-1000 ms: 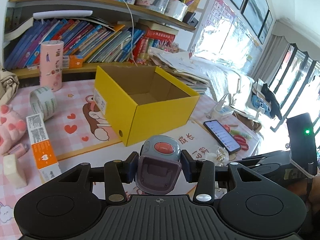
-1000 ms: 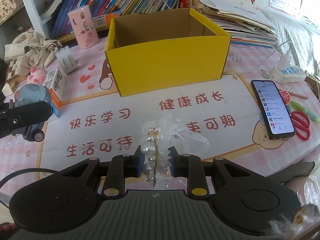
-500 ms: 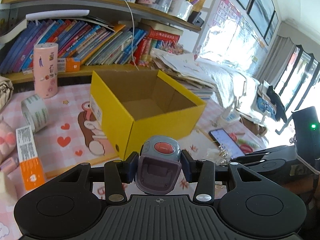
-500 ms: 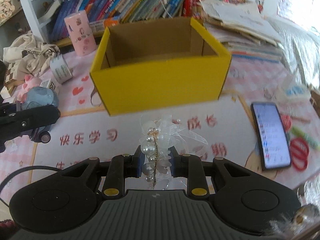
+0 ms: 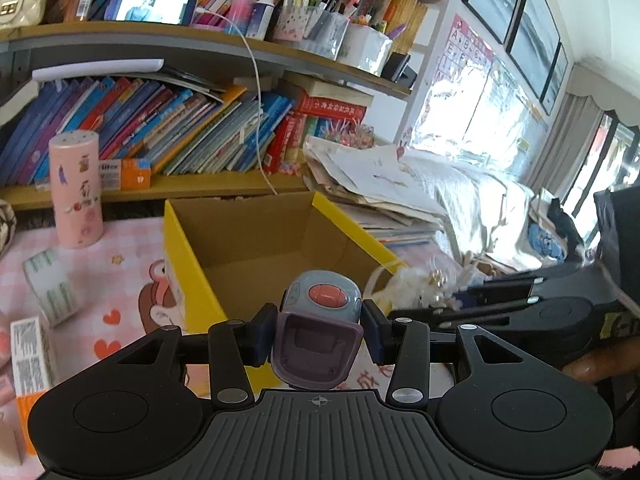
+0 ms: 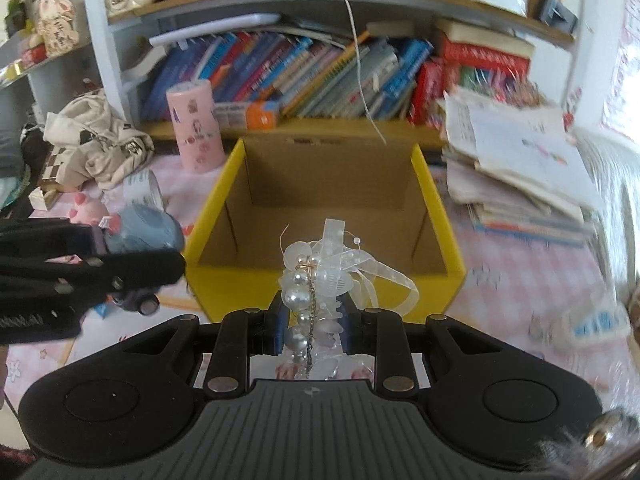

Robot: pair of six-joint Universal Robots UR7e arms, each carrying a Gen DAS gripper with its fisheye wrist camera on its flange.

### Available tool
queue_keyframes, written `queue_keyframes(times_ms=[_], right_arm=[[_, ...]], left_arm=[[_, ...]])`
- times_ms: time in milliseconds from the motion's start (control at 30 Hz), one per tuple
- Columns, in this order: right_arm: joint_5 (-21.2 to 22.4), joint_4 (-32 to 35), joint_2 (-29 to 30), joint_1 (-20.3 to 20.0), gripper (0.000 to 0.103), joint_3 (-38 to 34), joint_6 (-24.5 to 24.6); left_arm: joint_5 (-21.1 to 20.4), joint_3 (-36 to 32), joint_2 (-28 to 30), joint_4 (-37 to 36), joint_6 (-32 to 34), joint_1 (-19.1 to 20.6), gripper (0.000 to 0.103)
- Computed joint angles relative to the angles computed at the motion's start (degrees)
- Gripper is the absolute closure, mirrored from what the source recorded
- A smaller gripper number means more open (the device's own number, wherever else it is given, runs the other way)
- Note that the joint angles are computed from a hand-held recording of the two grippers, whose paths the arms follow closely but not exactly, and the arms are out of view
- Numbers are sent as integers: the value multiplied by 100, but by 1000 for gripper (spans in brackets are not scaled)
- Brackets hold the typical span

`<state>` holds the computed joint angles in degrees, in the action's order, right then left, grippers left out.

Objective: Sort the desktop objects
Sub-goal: 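Carry the toy car and pearl clip with both grippers toward the yellow box, then lower both grippers into the yellow box and open them, releasing car and clip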

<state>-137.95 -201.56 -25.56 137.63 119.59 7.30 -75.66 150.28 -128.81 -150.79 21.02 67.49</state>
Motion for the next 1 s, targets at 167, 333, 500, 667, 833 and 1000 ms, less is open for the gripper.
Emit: queue_keyframes(times_ms=[167,333,500,667,833,1000], right_arm=[[416,-274,-110,-316,80,-70,-803],[780,-488,-195,-639,80,-255,-1647],[1146,-574,-170,-950,80,-623,-2431],[1375,-351,-12,-1350,80,-1095,-2975],[1417,673,165,-1820,80,-1636,-3275],[1257,1666,376,-2101,80,-2084,-3692]], left_arm=[[354,41,397,-548,-170,-261,59],[703,-30,962,-1299,-194,-481,59],[997,-202,1801,-2095,-57,-549,59],[1401,-540,2922,-2623,265,-479,59],[1807,-796,3708,-2681,677,-319,59],[2121,-1023,4210,-2394,875,-194,59]])
